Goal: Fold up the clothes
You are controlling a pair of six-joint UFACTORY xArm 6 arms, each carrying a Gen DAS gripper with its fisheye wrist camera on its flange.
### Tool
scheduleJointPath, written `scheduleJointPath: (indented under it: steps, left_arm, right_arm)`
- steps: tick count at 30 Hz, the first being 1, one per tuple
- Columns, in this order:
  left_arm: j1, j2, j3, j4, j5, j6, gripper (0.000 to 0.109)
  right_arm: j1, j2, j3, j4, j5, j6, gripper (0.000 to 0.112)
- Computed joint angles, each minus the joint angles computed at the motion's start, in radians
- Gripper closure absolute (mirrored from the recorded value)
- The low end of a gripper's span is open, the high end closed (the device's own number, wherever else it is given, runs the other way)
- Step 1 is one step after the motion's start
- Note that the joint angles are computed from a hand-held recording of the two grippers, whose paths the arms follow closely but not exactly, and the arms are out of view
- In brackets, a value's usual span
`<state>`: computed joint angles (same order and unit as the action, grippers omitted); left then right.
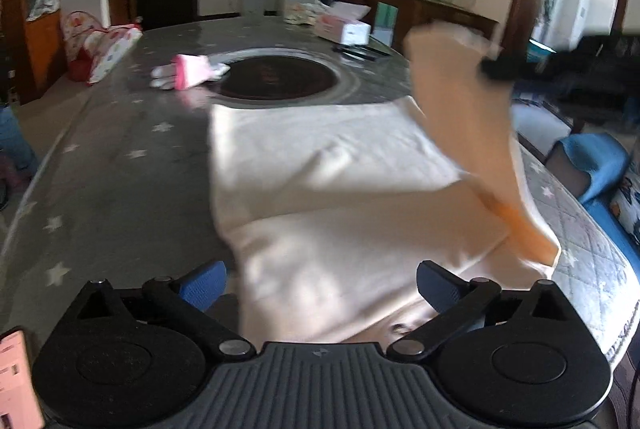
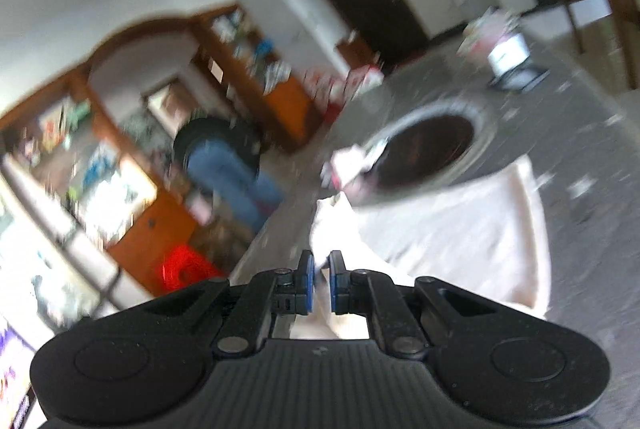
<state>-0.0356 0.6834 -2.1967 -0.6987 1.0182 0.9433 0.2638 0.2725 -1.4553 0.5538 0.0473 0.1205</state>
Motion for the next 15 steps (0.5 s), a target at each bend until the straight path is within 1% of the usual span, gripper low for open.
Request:
scheduleJointPath:
  steps: [2, 3, 4, 6, 8, 10, 12, 14, 15]
  left_arm:
    - [0.016, 0.014, -0.024, -0.007, 0.003, -0.008, 0.006]
    - [0.024, 0.018, -0.031, -0.01, 0.0, -0.012, 0.006]
    - [0.031, 0.021, -0.037, -0.014, -0.004, -0.015, 0.006]
    - [0.043, 0.024, -0.04, -0.024, -0.018, -0.013, 0.006]
    - [0.05, 0.028, -0.044, -0.028, -0.036, -0.015, 0.006]
    - [0.055, 0.031, -0.049, -0.03, -0.043, -0.025, 0.006]
    - [0.058, 0.042, -0.068, -0.033, -0.038, -0.041, 0.006]
    - [0.056, 0.044, -0.073, -0.043, -0.043, -0.048, 0.006]
    - [0.055, 0.042, -0.069, -0.052, -0.046, -0.044, 0.006]
  right_arm:
    - [0.012, 0.054, -0.07, -0.065, 0.09, 0.029, 0.106]
    - [0.018, 0.076, -0.093, -0.133, 0.123, 0.078, 0.106]
    - [0.023, 0.104, -0.132, -0.172, 0.167, 0.093, 0.105]
    - [0.037, 0.13, -0.171, -0.175, 0.242, 0.064, 0.104]
    - [0.046, 0.149, -0.203, -0.165, 0.302, 0.033, 0.097]
    - [0.053, 0.143, -0.201, -0.181, 0.328, 0.038, 0.094]
    - [0.052, 0.119, -0.175, -0.178, 0.331, 0.017, 0.094]
    - [0.044, 0.085, -0.144, -0.224, 0.337, 0.038, 0.094]
    - [0.031, 0.076, -0.141, -0.256, 0.354, 0.052, 0.094]
